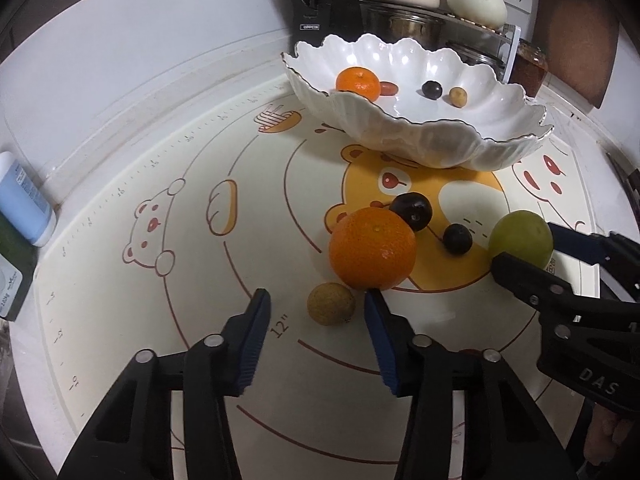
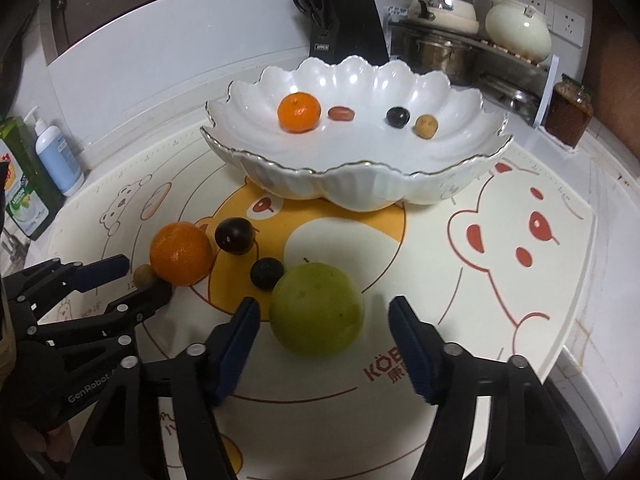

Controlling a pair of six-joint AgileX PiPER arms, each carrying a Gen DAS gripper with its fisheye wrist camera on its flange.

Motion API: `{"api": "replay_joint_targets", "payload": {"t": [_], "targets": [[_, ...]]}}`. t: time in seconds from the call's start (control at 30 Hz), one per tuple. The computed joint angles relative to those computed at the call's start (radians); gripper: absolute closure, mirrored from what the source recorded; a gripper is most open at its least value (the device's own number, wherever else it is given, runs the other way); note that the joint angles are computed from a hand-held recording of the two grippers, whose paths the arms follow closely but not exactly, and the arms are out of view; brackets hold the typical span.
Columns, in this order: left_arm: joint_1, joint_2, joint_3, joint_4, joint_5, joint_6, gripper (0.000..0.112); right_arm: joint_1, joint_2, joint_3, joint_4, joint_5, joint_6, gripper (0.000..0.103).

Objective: Organize fruits
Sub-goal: 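Grasp the green round fruit with the right tool while the left tool grasps a small brown kiwi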

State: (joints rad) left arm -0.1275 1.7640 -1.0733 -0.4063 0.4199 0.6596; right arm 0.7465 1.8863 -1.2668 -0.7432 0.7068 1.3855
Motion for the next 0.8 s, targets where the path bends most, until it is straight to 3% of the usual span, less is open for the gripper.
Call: {"api": "replay_joint_targets", "payload": {"t": [0.1,0.23,0.47,0.8], "targets": [[0.002,0.007,-0.007,-0.023,0.015,0.024,0.074,-0.016,0.004,0.0,0.039,-0.03,-0.032,0.049],[0.006,0.011,-0.009,-0.06,0.022,0.066,0.078,-0.022,0.01,0.001,0.051,-0.044,-0.043,0.053],[0.012,0.013,-0.014,-0.094,0.039,0.103,0.088,-0.025,0.011,0.0,0.051,-0.046,-0.048,0.053],[0.013,-0.006,-0.002,-0.085,0.032,0.095,0.088,-0.023,0.003,0.008,0.054,-0.054,-0.043,0.053]]}}
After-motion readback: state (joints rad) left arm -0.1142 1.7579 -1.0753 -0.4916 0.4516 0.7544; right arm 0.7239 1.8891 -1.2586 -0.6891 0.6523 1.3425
